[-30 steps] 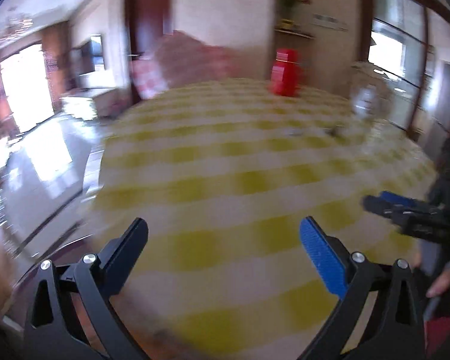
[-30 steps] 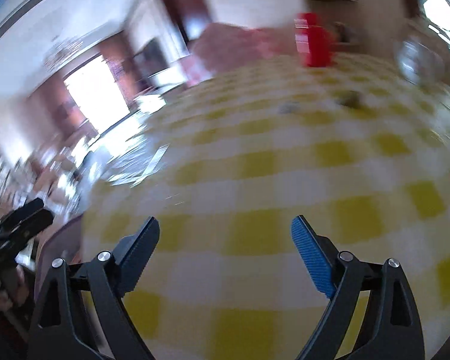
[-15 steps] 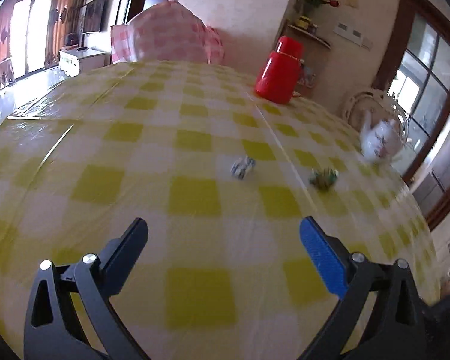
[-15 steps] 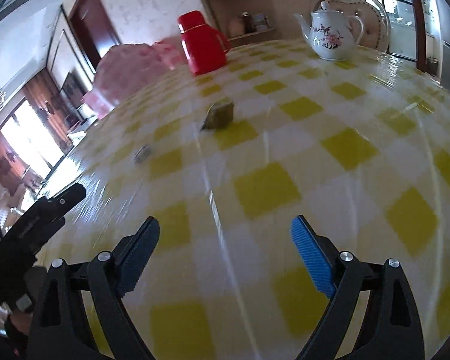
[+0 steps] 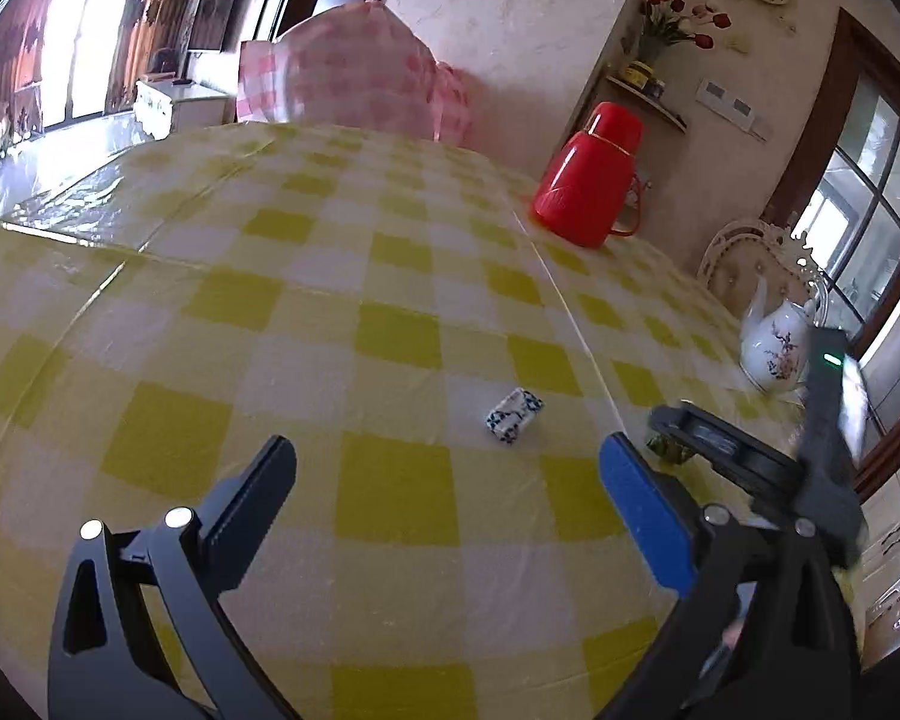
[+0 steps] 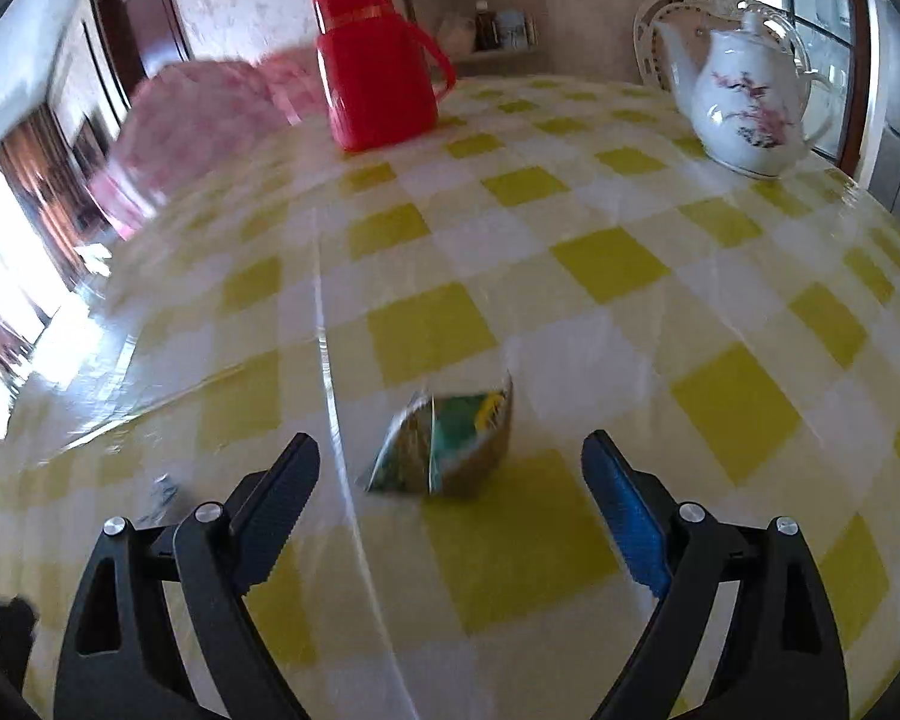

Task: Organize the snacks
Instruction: 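Grasp the blue-white candy with the left gripper while the right gripper grasps the green candy wrapper, then carry the blue-white candy and green wrapper with both grippers over the box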

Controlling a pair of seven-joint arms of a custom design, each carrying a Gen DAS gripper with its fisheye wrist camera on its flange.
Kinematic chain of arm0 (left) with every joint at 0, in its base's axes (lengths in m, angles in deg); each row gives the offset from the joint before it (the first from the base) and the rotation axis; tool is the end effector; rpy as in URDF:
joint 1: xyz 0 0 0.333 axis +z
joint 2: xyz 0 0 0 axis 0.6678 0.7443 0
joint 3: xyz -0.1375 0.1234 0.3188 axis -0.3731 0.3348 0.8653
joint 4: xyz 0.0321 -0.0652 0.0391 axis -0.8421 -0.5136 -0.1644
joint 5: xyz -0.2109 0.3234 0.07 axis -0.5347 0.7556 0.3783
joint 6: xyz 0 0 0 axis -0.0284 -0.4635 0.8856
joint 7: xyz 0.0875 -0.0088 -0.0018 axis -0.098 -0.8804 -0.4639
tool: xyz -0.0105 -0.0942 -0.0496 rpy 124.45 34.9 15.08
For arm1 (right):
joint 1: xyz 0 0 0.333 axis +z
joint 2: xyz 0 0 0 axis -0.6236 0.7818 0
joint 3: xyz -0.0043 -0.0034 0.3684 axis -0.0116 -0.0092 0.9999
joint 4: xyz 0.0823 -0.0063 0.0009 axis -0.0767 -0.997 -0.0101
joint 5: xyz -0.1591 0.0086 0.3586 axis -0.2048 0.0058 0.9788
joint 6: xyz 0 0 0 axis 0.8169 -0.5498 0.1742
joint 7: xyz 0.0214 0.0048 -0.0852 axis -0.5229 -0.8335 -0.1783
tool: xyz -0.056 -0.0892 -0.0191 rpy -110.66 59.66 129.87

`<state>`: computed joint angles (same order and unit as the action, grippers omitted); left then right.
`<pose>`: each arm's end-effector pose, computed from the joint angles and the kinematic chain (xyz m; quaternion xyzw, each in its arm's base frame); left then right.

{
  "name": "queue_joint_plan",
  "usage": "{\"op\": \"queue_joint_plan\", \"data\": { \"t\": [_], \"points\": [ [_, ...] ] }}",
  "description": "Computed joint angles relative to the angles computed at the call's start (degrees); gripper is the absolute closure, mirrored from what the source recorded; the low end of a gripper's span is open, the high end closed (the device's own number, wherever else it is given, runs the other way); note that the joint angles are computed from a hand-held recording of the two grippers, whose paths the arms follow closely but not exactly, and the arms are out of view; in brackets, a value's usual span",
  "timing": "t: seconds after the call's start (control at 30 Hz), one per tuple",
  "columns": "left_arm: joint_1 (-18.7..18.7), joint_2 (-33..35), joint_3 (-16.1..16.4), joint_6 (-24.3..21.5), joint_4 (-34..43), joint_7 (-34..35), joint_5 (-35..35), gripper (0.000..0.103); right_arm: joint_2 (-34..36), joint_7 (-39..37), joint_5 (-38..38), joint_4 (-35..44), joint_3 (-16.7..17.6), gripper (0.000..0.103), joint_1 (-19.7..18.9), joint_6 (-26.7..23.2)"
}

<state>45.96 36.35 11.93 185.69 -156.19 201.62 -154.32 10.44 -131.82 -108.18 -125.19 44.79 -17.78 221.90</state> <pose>0.6045 -0.0146 0.4747 -0.5114 0.7359 -0.4342 0.0915 0.5747 0.2297 0.4564 -0.3596 0.8763 -0.2654 0.1799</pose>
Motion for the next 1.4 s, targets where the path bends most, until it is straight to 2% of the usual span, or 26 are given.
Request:
{"op": "queue_joint_plan", "data": {
  "t": [0.03, 0.07, 0.1, 0.17, 0.33, 0.43, 0.6, 0.67, 0.77, 0.8, 0.97, 1.0, 1.1, 1.13, 1.17, 1.27, 1.4],
  "points": [
    [-0.06, 0.03, -0.04, 0.68, 0.06, 0.91, 0.02, 0.002, 1.00, -3.08, 2.15, 1.43, 0.43, 0.024, -0.09, -1.87],
    [-0.05, 0.05, -0.04, 0.91, 0.12, 1.28, 0.16, 0.002, 1.28, -3.54, 1.31, 2.25, 0.51, 0.043, 0.65, -3.82],
    [0.03, 0.34, 0.05, 0.90, 0.47, 1.04, 0.49, 0.002, 1.22, -3.59, 0.89, 2.36, 0.55, 0.057, 1.11, -4.82],
    [0.33, 1.05, 0.27, 0.28, 1.18, -1.23, 1.68, 0.002, -1.00, 0.64, -3.70, -0.33, 0.41, 0.062, 2.28, -3.48],
    [1.02, 1.52, 0.05, -1.35, 1.62, -2.91, 4.26, 0.002, -9.38, 7.45, -10.48, -8.94, 3.13, 0.062, 2.87, 0.64],
    [1.35, 1.45, 0.02, -3.06, 1.70, -3.06, 5.23, 0.002, -14.78, 10.25, -12.54, -13.66, 6.62, 0.062, 3.74, 0.10],
    [0.56, 0.92, -0.33, -4.25, 0.83, -3.34, 9.62, 0.002, -20.53, 18.37, -15.01, -20.52, 11.28, 0.062, 4.56, 2.41],
    [-0.76, 0.45, -0.95, -1.11, -0.38, -1.99, 11.45, 0.002, -21.43, 20.22, -15.08, -22.34, 11.81, 0.062, 4.46, 4.00],
    [-4.57, 1.88, -2.23, 8.54, -1.29, -2.82, 19.71, 0.002, -22.94, 23.66, -16.17, -24.25, 11.94, 0.062, 3.39, 6.49],
    [-5.20, 2.60, -2.52, 10.29, -0.96, -4.02, 21.49, 0.002, -23.11, 23.64, -16.18, -24.47, 12.02, 0.062, 3.13, 6.68],
    [-6.85, 7.55, -3.18, 9.98, 4.61, -14.23, 30.13, 0.003, -22.63, 22.48, -15.67, -24.13, 12.41, 0.062, 2.58, 8.01],
    [-7.40, 8.42, -3.10, 9.62, 5.52, -16.10, 33.02, 0.007, -22.67, 22.19, -15.75, -24.07, 12.46, 0.061, 2.52, 8.13],
    [-7.30, 9.95, -3.94, 6.68, 7.40, -17.04, 38.07, 0.031, -22.79, 22.28, -16.86, -23.87, 12.59, 0.061, 2.26, 9.35],
    [-6.78, 9.64, -4.92, 8.70, 6.49, -14.53, 37.84, 0.064, -22.80, 22.04, -16.93, -23.74, 12.71, 0.061, 2.26, 9.20],
    [-5.34, 9.29, -6.36, 7.93, 6.16, -11.00, 36.18, 0.082, -22.74, 21.54, -16.67, -23.60, 12.82, 0.061, 2.32, 8.80],
    [-4.25, 7.68, -7.26, 7.15, 4.15, -6.64, 33.69, 0.083, -22.48, 21.12, -15.97, -23.70, 12.67, 0.061, 2.31, 8.76],
    [-3.37, 4.32, -7.80, 5.59, 1.05, 0.59, 26.17, 0.083, -22.23, 20.61, -14.90, -23.93, 12.52, 0.061, 2.26, 8.08]
  ]
}}
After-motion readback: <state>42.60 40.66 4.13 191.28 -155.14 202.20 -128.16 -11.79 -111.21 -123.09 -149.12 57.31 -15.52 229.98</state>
